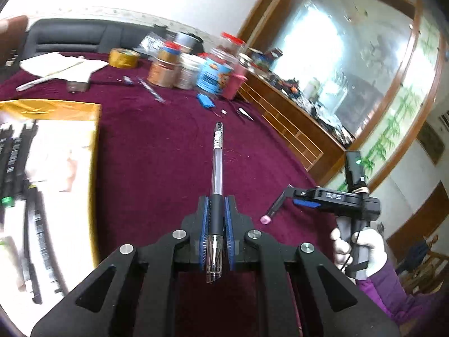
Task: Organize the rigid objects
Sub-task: 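Grasp the pink-capped black marker with right tool while left tool holds the pen, then lower the pen and pink-capped marker into the box and open both tools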
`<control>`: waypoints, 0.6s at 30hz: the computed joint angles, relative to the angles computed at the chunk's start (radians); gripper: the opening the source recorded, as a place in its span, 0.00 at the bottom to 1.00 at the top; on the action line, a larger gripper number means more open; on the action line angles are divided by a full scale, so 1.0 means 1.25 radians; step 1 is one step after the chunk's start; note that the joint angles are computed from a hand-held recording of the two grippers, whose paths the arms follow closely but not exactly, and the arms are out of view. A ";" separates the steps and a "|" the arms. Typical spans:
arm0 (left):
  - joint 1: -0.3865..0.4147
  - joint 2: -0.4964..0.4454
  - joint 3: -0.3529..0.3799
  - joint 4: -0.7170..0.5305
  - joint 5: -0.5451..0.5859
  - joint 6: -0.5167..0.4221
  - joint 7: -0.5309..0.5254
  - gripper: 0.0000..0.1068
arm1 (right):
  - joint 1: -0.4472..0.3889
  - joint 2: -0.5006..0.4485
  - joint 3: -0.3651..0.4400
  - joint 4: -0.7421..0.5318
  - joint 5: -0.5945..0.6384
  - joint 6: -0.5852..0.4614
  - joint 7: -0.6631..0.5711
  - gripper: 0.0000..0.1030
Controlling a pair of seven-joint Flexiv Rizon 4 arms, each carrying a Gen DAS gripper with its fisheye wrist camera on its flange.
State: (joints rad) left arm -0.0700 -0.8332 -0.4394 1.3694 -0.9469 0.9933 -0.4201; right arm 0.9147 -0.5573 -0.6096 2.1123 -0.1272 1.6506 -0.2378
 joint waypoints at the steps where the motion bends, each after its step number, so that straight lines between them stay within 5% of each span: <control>1: 0.012 0.010 -0.007 0.018 -0.018 0.019 0.016 0.08 | -0.031 -0.009 0.034 -0.022 0.000 -0.005 -0.001 0.61; 6: 0.062 0.057 -0.025 0.083 -0.120 0.086 0.093 0.08 | -0.016 -0.048 0.009 -0.100 -0.070 -0.122 0.033 0.58; 10: 0.078 0.067 -0.008 0.094 -0.191 0.134 0.115 0.08 | 0.029 -0.051 -0.041 -0.124 -0.161 -0.272 0.073 0.24; 14: 0.083 0.047 0.027 0.074 -0.205 0.173 0.063 0.08 | 0.025 -0.037 -0.045 -0.090 -0.200 -0.224 0.114 0.13; 18: 0.092 0.023 0.046 0.058 -0.182 0.214 0.002 0.08 | -0.008 -0.025 -0.019 -0.061 -0.216 -0.113 0.144 0.13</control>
State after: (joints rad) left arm 0.0444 -0.8048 -0.3815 1.4424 -1.1742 1.2606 -0.4173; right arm 0.9041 -0.5883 -0.6331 2.0360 -0.3978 1.5090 -0.0574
